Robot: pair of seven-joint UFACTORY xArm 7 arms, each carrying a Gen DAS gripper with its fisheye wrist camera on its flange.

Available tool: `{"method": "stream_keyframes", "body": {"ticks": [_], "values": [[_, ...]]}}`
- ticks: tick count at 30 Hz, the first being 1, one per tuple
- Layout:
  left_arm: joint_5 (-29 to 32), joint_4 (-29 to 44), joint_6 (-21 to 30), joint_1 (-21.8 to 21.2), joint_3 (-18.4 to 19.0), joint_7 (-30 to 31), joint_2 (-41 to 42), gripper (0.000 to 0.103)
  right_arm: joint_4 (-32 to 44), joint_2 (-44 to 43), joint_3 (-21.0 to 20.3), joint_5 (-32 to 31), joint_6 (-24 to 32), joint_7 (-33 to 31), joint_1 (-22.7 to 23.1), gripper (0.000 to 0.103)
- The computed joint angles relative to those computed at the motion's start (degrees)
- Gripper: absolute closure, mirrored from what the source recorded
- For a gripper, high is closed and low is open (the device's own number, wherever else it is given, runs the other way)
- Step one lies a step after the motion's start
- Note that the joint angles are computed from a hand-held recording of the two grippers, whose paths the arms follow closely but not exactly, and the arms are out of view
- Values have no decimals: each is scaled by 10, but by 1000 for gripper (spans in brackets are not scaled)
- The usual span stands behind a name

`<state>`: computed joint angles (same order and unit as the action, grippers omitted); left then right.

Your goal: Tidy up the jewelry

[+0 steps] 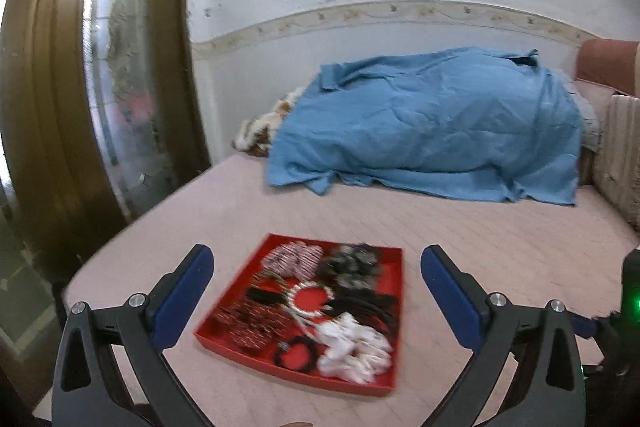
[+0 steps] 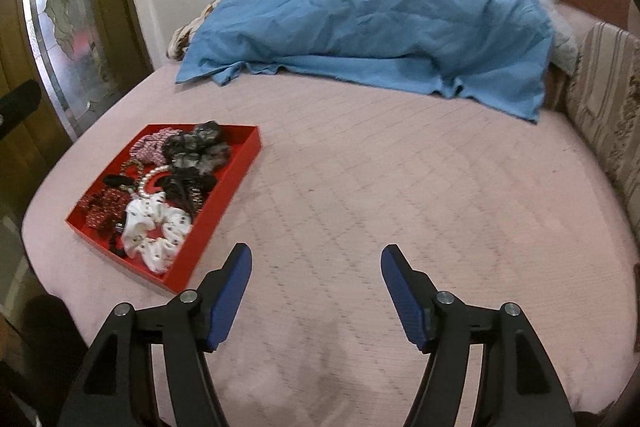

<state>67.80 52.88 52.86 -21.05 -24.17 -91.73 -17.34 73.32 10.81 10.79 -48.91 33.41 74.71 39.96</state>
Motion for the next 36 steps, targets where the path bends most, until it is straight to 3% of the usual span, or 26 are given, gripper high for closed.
{"method": "stream_keyframes", "body": {"ticks": [6, 16, 23, 36], "values": [[-42, 13, -7, -16, 11, 34, 37, 0, -25, -26, 4, -41, 16, 31, -3, 25], [-85, 9, -14, -42, 28, 49, 61, 0, -49, -41, 18, -45, 20, 57, -20, 24], [-130, -9, -60, -41, 39, 59, 63, 0, -45, -39, 24, -41, 33, 52, -21, 22], [-144, -18, -66, -39, 42, 56, 68, 0, -31, -23, 22, -28, 45, 30, -9, 21]]}}
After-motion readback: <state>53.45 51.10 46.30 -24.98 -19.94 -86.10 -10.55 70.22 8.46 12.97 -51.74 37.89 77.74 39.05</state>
